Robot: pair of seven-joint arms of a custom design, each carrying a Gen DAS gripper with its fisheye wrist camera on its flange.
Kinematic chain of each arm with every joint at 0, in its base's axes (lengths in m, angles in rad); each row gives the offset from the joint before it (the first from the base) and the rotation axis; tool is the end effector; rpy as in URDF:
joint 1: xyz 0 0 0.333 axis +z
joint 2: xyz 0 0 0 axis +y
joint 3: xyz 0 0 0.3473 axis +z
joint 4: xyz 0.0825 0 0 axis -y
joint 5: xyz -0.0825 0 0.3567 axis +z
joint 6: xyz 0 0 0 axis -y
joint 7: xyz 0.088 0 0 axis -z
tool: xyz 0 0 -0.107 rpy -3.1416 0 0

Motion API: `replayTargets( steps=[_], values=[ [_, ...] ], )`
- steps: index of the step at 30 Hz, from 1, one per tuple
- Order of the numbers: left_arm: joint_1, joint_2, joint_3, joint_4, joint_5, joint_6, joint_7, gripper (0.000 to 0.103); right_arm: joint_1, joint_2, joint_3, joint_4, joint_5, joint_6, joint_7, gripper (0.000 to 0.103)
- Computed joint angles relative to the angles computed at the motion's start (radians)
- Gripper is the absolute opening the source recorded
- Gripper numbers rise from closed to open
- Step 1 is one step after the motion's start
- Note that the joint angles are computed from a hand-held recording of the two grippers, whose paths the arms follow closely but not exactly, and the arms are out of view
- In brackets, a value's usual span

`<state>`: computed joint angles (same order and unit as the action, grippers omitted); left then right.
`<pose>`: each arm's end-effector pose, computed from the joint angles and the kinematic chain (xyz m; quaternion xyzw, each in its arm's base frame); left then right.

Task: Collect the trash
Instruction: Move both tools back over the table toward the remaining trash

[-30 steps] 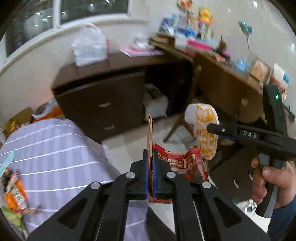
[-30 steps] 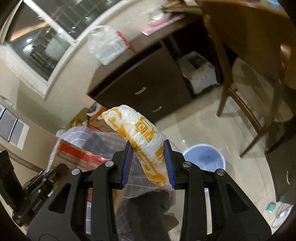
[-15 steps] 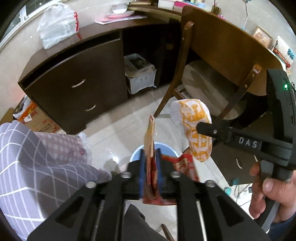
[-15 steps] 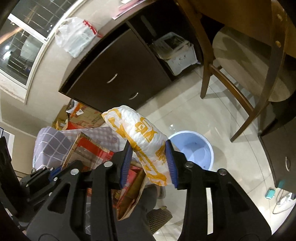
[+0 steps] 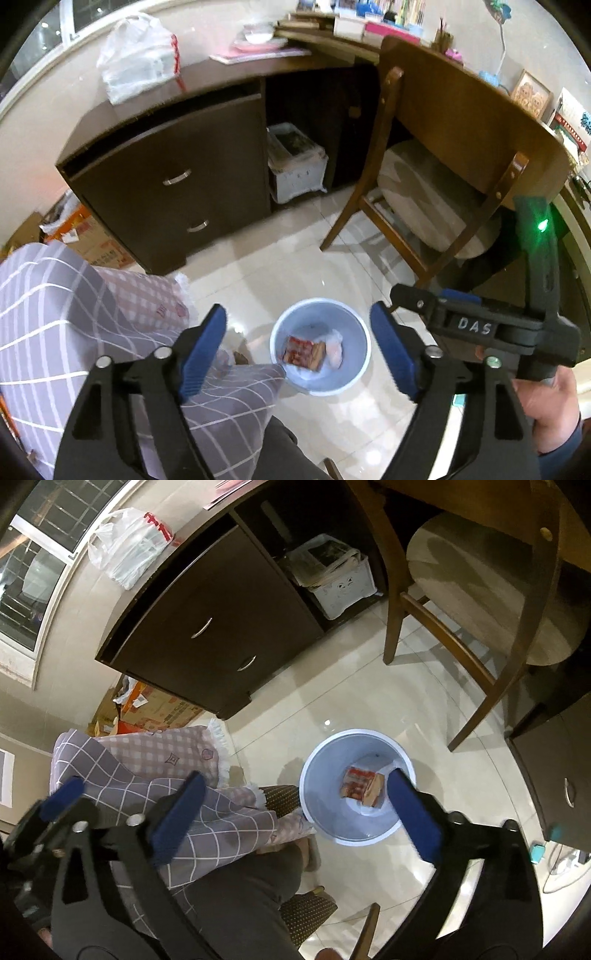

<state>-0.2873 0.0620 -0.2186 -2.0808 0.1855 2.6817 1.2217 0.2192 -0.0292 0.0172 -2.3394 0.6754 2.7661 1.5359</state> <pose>0.5043 -0.2831 0.5046 -0.5726 0.7734 -0.2299 0.1451 0.5033 0.0939 0.4389 -0.5669 0.7733 0.0106 0.2840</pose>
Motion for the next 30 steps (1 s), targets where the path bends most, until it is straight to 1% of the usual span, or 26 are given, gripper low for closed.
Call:
replayTargets(
  steps=[1,2,5,7,8,10,12,14,16,18,21,23,26,30],
  values=[
    [-0.002,-0.013,0.003,-0.009,0.025,0.007,-0.022,0.087,0.001,-0.005,0.004,-0.003,-0.023,0.006,0.021,0.097],
    [-0.002,-0.032,0.005,-0.020,0.057,0.015,-0.048,0.089,0.003,-0.011,0.006,-0.006,-0.038,0.012,0.034,0.097],
    [0.011,-0.079,-0.003,-0.046,0.129,0.030,-0.111,0.092,0.011,-0.042,0.012,-0.026,-0.123,0.060,0.106,0.097],
    [0.025,-0.109,-0.011,-0.064,0.146,0.042,-0.135,0.092,0.015,-0.070,0.012,-0.040,-0.201,0.088,0.172,0.097],
    [0.034,-0.133,-0.015,-0.079,0.147,0.054,-0.146,0.092,0.016,-0.083,0.014,-0.047,-0.244,0.102,0.209,0.097],
    [0.054,-0.175,-0.026,-0.108,0.146,0.078,-0.160,0.092,-0.004,-0.121,0.034,-0.061,-0.397,0.139,0.329,0.097],
    [0.081,-0.218,-0.043,-0.137,0.158,0.100,-0.184,0.092,-0.020,-0.149,0.049,-0.058,-0.510,0.137,0.414,0.097],
    [0.110,-0.268,-0.061,-0.166,0.163,0.121,-0.202,0.092,-0.019,-0.178,0.052,-0.056,-0.579,0.137,0.461,0.097],
    [0.137,-0.310,-0.076,-0.191,0.152,0.136,-0.204,0.092,-0.038,-0.213,0.077,-0.048,-0.682,0.128,0.534,0.097],
    [0.164,-0.358,-0.090,-0.217,0.140,0.148,-0.197,0.092,-0.041,-0.239,0.089,-0.040,-0.752,0.123,0.588,0.097],
    [0.199,-0.422,-0.108,-0.247,0.112,0.143,-0.177,0.092,-0.010,-0.269,0.082,-0.030,-0.805,0.119,0.629,0.097],
    [0.213,-0.465,-0.110,-0.270,0.082,0.145,-0.158,0.092,0.033,-0.284,0.062,-0.028,-0.798,0.123,0.626,0.097],
    [0.241,-0.530,-0.112,-0.305,0.041,0.144,-0.130,0.092,0.079,-0.293,0.052,-0.020,-0.795,0.141,0.617,0.097],
    [0.258,-0.614,-0.093,-0.352,-0.027,0.139,-0.079,0.092,0.137,-0.289,0.043,0.007,-0.774,0.153,0.589,0.097]
  ],
)
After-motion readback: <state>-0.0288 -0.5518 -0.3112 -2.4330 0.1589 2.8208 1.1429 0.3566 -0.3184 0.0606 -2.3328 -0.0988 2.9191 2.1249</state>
